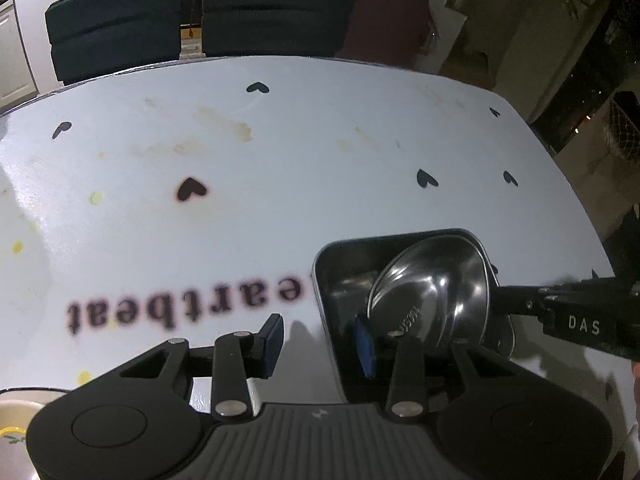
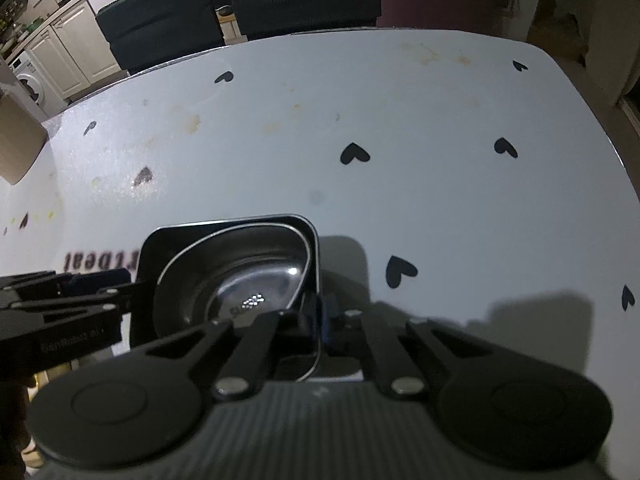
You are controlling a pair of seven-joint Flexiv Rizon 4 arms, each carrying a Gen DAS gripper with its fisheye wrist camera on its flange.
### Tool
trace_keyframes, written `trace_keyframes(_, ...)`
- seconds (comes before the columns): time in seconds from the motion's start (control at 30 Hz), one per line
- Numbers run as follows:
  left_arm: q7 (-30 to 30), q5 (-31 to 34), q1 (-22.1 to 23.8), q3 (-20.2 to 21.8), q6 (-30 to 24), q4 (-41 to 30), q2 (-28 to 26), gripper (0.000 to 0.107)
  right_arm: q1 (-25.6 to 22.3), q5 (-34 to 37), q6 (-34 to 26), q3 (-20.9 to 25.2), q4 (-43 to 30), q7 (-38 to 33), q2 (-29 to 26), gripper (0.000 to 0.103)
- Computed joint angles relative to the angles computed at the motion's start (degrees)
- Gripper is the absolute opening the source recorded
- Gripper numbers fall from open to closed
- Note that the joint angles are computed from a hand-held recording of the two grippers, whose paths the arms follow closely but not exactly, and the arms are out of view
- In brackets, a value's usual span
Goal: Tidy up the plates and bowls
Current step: 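Close the left tool on the steel tray rim while the right tool holds bowl and tray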
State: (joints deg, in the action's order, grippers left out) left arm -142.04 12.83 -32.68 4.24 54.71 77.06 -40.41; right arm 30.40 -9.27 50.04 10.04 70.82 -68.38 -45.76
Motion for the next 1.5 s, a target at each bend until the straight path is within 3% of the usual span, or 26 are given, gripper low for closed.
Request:
trace_keyframes(0.23, 0.66, -3.45, 1.41, -1.94, -1.16, 0.95, 0.37, 0.033, -0.42, 0.9, -1.13, 0.63, -0.21, -0.6, 0.23, 0.003)
trace_keyframes(0.37, 0.1, -5.21, 2.23, -2.56, 0.79, 2.23, 0.43, 0.028, -0.91, 2.0, -0.45, 1.05, -0.09, -1.05, 0.19, 0.003)
trace_keyframes(0.7, -0.1, -6.95, 2.3, -2.29, 4.6, 3.62, 0.5, 0.004, -1.53, 3.54, 1.42, 1.33, 0.54, -1.47, 0.52, 0.004)
trace_keyframes(1.0, -0.38, -7.37, 2.02, -1.96, 5.7, 4.27, 0.74, 0.005, -1.72, 3.33, 2.35, 1.41, 0.83, -1.28, 0.48, 0.0)
trace_keyframes(1.2, -0.49, -7.97, 2.21, -2.09, 6.42, 5.02, 1.03, 0.006, -4.84, 7.5, 4.75, 4.47, 1.46, -4.98, 0.35, 0.001)
trace_keyframes(1.5, -0.07, -9.04, 2.8, -2.43, 7.82, 5.83, 0.95, 0.006, -5.16, 8.82, 4.56, 4.59, 2.15, -7.0, 1.03, 0.003)
